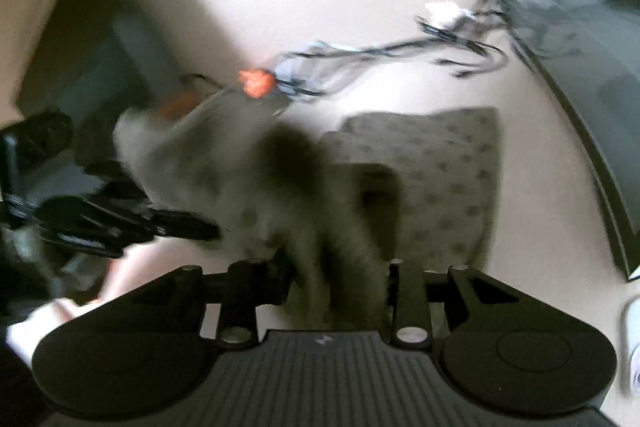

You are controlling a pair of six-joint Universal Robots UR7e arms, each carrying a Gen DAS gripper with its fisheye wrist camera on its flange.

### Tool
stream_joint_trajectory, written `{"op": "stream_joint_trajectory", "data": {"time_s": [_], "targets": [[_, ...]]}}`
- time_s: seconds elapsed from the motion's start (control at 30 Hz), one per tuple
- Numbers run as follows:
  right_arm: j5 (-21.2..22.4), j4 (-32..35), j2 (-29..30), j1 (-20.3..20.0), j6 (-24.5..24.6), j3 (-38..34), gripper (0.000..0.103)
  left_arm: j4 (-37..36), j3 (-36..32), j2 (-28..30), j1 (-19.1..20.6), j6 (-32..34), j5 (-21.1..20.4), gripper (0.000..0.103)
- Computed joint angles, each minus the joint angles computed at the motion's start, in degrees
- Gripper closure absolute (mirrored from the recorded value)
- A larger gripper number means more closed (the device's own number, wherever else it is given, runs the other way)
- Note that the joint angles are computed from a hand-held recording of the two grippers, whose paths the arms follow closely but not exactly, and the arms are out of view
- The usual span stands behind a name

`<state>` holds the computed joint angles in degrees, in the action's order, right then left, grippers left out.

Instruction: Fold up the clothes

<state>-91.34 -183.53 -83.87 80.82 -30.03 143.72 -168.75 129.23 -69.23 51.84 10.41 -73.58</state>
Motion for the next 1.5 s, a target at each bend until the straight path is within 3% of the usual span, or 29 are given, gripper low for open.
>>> {"op": "stream_joint_trajectory", "data": {"time_s": [0.13, 0.17, 0.2, 0.23, 0.3, 0.37, 0.4, 0.43, 0.5, 0.53, 0.7, 0.87, 0.93, 1.03, 1.1, 1.17, 1.2, 1.3, 1.33, 1.4, 1.5], "targets": [[-1.12, -5.95, 6.53, -2.07, 0.99, -1.79, 0.060, -1.12, -3.54, 5.52, 4.36, -3.46, -3.21, 0.045], [0.26, -6.00, 6.41, -2.69, 1.81, -1.87, 0.058, -1.08, -4.00, 6.06, 4.85, -3.72, -3.94, 0.031], [1.99, -5.91, 6.09, -3.44, 3.02, -1.87, 0.048, -1.02, -4.46, 6.58, 5.30, -3.93, -4.65, 0.022], [4.04, -5.51, 5.39, -4.49, 4.37, -1.66, 0.032, -0.95, -4.93, 7.09, 5.75, -4.15, -5.35, 0.022], [8.75, -4.91, 4.01, -6.78, 6.68, -0.85, 0.016, -1.81, -5.28, 7.99, 6.22, -4.46, -6.16, 0.022], [13.69, -4.53, 2.77, -9.19, 8.54, 0.23, 0.016, -2.77, -5.07, 8.36, 6.27, -5.15, -6.39, 0.022], [14.18, -4.95, 2.69, -9.57, 8.57, 0.72, 0.019, -2.86, -5.06, 8.41, 6.57, -5.89, -6.96, 0.024], [14.49, -5.31, 2.65, -9.89, 8.66, 1.18, 0.033, -2.91, -5.06, 8.44, 6.89, -6.68, -7.58, 0.028], [12.92, -5.07, 2.98, -9.63, 9.63, 1.59, 0.058, -3.02, -5.06, 8.51, 7.54, -8.25, -8.83, 0.047], [12.26, -4.80, 3.10, -9.53, 10.12, 1.79, 0.062, -3.20, -4.51, 8.16, 7.63, -10.18, -9.23, 0.047], [12.20, 1.51, -1.02, -8.34, 9.04, 3.66, 0.073, 2.32, -1.86, 4.29, 7.11, -17.98, -10.62, 0.055], [11.47, 11.86, -8.75, -3.46, 6.38, 2.81, 0.077, 6.70, 1.38, -3.01, 7.74, -23.86, -19.44, 0.070], [11.84, 12.35, -9.07, -1.41, 5.14, 1.28, 0.077, 5.75, 1.59, -4.81, 7.59, -23.82, -20.02, 0.070], [11.22, 5.77, -3.32, 1.30, 3.81, -2.24, 0.077, 2.30, -0.02, -3.89, 7.63, -21.56, -15.55, 0.070], [7.72, -2.22, 3.49, 2.91, 0.80, -4.51, 0.077, -1.89, -1.43, -1.28, 8.36, -19.88, -12.32, 0.066], [0.23, -10.95, 11.35, 4.85, -3.08, -7.15, 0.065, -6.32, -2.47, 1.82, 8.36, -17.18, -6.66, 0.053], [-5.45, -14.48, 15.54, 5.99, -4.27, -8.94, 0.049, -8.80, -2.87, 3.60, 8.05, -15.79, -2.22, 0.051], [-16.41, -22.20, 23.29, 7.71, -7.48, -12.29, 0.040, -9.49, -4.53, 6.08, 8.68, -17.69, 5.12, 0.043], [-16.79, -24.50, 23.14, 8.28, -8.64, -11.48, 0.030, -9.27, -4.12, 5.10, 8.89, -19.59, 4.98, 0.041], [-15.91, -29.84, 22.22, 8.90, -12.10, -9.09, 0.012, -9.82, -2.24, 2.62, 8.39, -21.74, 5.05, 0.021], [-11.90, -29.69, 16.97, 9.77, -16.45, -4.39, 0.002, -11.23, 2.22, -2.11, 5.37, -21.73, 5.97, 0.016]]}}
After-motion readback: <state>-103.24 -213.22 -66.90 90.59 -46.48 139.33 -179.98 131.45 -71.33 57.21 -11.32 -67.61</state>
